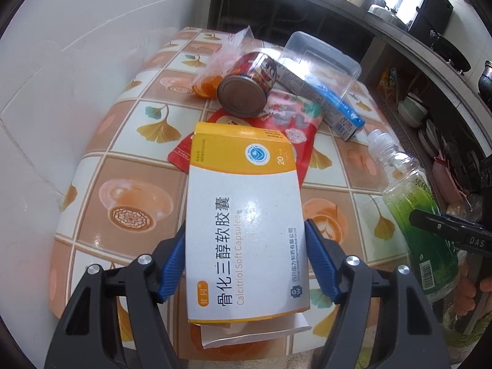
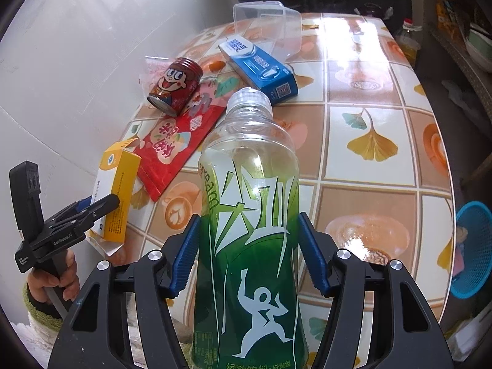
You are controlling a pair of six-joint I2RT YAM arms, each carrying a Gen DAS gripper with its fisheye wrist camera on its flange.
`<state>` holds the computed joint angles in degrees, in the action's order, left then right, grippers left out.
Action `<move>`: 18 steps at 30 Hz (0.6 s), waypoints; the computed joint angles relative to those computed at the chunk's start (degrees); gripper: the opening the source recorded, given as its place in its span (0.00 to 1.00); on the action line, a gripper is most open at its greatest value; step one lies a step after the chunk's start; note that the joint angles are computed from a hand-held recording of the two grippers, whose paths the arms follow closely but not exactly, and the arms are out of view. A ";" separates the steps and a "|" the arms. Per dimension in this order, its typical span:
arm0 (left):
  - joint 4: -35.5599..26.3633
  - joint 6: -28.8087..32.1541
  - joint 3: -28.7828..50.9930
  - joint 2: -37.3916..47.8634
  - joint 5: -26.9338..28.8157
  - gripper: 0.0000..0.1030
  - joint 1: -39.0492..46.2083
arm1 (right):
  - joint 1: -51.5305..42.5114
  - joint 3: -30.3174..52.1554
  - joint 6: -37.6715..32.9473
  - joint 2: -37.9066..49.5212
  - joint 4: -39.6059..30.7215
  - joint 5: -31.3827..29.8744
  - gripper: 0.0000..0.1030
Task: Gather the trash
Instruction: 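Lift the bottle and medicine box and carry them to the wastebasket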
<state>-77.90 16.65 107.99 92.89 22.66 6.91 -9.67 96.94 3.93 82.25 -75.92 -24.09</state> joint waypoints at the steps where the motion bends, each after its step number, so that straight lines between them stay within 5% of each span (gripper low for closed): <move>1: -0.29 0.01 0.34 -0.22 0.45 0.67 0.11 | -0.40 0.03 -0.18 -0.48 -0.20 -0.39 0.57; 11: -2.98 -1.21 5.25 -0.78 3.41 0.67 -3.26 | -6.93 -0.59 -2.35 -4.80 -2.22 -5.51 0.57; 18: -4.48 -4.01 13.42 2.38 3.65 0.67 -14.20 | -21.01 -0.67 -7.22 -7.66 -5.73 -12.20 0.57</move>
<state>-82.39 12.64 121.41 95.26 26.31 -7.29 -30.69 96.27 -3.30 74.59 -81.65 -36.29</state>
